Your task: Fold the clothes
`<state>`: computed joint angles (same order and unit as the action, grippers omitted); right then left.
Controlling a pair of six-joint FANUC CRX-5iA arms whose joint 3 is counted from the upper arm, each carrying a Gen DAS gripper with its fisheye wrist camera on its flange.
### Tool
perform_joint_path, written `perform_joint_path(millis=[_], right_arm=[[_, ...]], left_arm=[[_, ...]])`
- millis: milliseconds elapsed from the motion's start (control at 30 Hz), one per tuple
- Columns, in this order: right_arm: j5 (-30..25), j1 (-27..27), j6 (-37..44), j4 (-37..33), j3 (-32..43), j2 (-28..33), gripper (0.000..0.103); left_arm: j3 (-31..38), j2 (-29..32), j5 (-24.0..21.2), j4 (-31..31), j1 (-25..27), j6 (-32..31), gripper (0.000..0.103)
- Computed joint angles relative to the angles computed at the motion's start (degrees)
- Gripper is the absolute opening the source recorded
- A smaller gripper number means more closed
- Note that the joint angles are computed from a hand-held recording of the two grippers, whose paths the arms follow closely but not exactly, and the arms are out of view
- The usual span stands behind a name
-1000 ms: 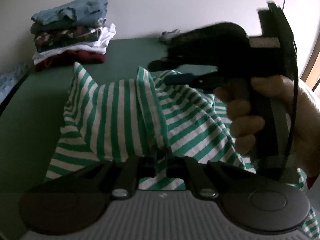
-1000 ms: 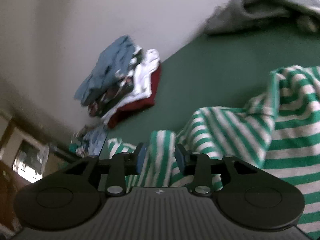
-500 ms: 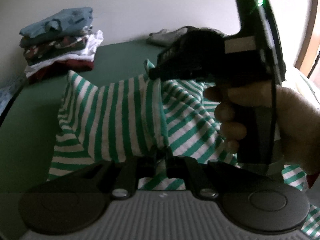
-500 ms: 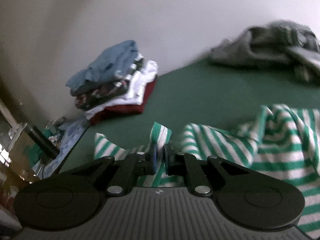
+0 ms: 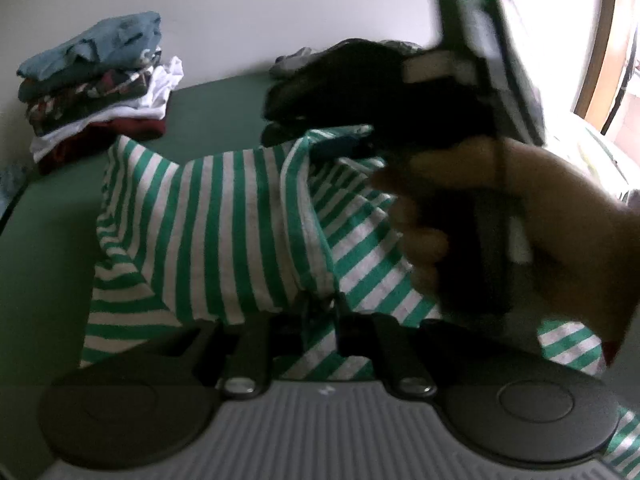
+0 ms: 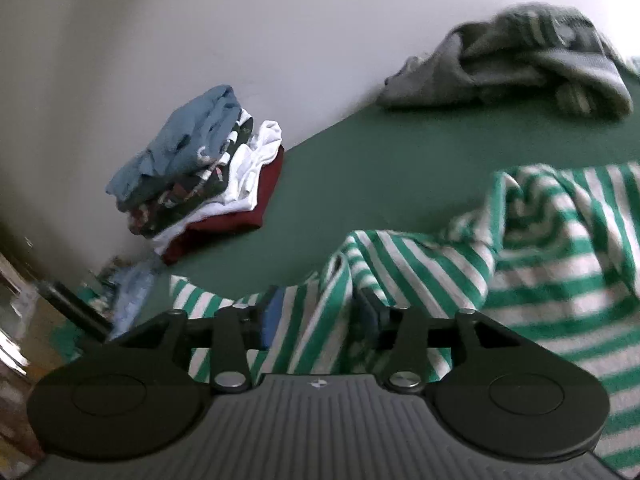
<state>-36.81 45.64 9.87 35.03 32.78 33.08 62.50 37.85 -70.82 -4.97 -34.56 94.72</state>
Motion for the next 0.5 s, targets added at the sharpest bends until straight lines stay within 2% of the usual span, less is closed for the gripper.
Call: perform_joint_path(millis=[67,100,167,233,400,467,500], right_arm=[[-2.6,0.4,2.9,1.3,2.7,1.8,0.008],[-1.2,0.3,0.4,4.1,0.7,0.8,0.007],[4.0,-0.4,-10.6,15.2,-6.4,-2.2,0.007],[1.7,-0.3,-14.0,18.8,-7.3,-2.4,0.007],[-7.4,0.4,-1.5,4.3,0.5,1.2,0.008],[-7.5,0.4,-3.1,7.1,-0.9,0.6,0.017],[-9.2,0.7,-5.2,10.4,-0.7,0.9,0.018]], left_arm=[[-0.9,-0.8,1.1,0.1,0.0,0.0,0.009],[-1.3,-1.2,1.7,0.1,0.1,-0.1,0.009],[-1.7,-1.5,2.4,0.3,0.1,-0.3,0.009],[-0.4,-0.5,1.3,0.9,0.3,-0.4,0.009],[-1.5,-0.5,0.1,1.9,0.4,-1.0,0.01],[-3.8,-2.0,1.1,4.1,1.0,-2.2,0.013],[-5.8,-3.3,2.2,5.3,1.4,-2.8,0.015]])
